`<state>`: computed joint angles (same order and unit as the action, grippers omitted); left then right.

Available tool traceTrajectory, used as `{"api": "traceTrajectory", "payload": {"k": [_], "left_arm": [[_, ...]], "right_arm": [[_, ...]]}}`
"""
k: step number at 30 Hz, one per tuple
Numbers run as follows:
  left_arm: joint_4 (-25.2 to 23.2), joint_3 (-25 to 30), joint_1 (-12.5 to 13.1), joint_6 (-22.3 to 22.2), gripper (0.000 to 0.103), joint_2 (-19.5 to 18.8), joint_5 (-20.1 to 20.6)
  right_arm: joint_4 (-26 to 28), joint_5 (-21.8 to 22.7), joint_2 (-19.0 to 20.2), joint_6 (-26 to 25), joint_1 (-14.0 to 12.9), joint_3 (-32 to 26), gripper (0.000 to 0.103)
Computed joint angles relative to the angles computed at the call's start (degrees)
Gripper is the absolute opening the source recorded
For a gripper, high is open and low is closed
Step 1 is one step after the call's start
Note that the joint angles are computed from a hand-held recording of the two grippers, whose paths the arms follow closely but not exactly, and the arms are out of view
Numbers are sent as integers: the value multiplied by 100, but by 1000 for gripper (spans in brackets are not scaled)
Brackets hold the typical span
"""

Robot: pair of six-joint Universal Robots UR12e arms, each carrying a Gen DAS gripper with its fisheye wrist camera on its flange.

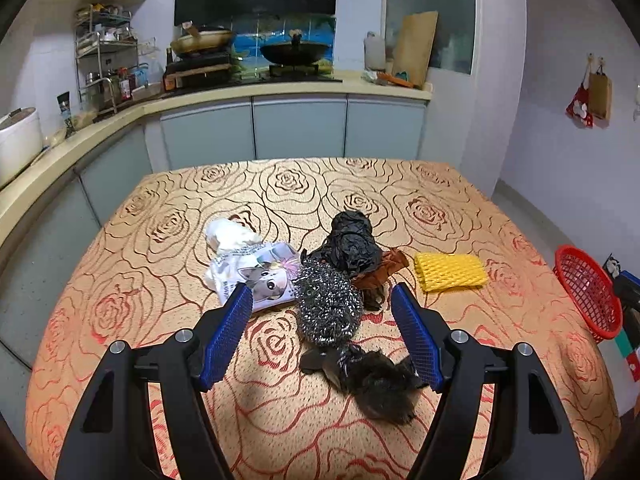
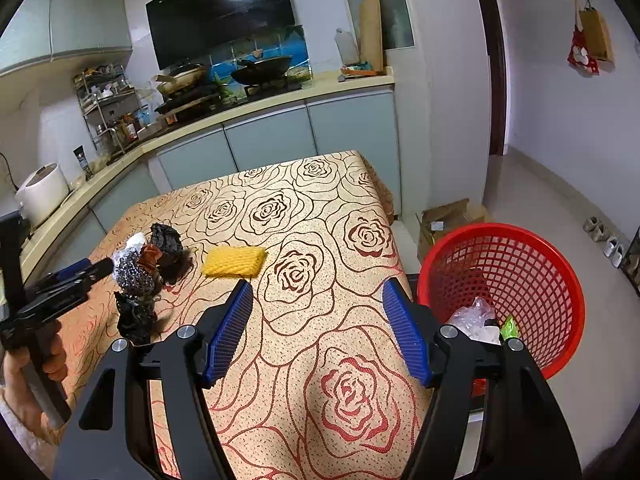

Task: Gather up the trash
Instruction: 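Close the left tool on the steel wool scrubber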

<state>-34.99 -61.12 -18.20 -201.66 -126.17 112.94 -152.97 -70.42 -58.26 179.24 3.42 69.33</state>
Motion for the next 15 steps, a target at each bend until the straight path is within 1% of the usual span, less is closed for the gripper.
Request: {"api": "traceTrajectory", "payload": {"k": [7, 10, 12, 15], "left_arm": [[-248, 152, 65, 39, 68, -131, -171], [-289, 193, 78, 63, 61, -171, -217], [-317, 214, 85, 63, 54, -193, -238], [-356, 249, 94, 66, 46, -228, -251]], "right_arm": [[8, -71, 22, 16, 1, -30, 65], [44, -99, 39, 40, 5, -51, 65], [57, -107, 51, 38, 12, -67, 65], [62, -113, 60, 25, 23, -84, 65]]}}
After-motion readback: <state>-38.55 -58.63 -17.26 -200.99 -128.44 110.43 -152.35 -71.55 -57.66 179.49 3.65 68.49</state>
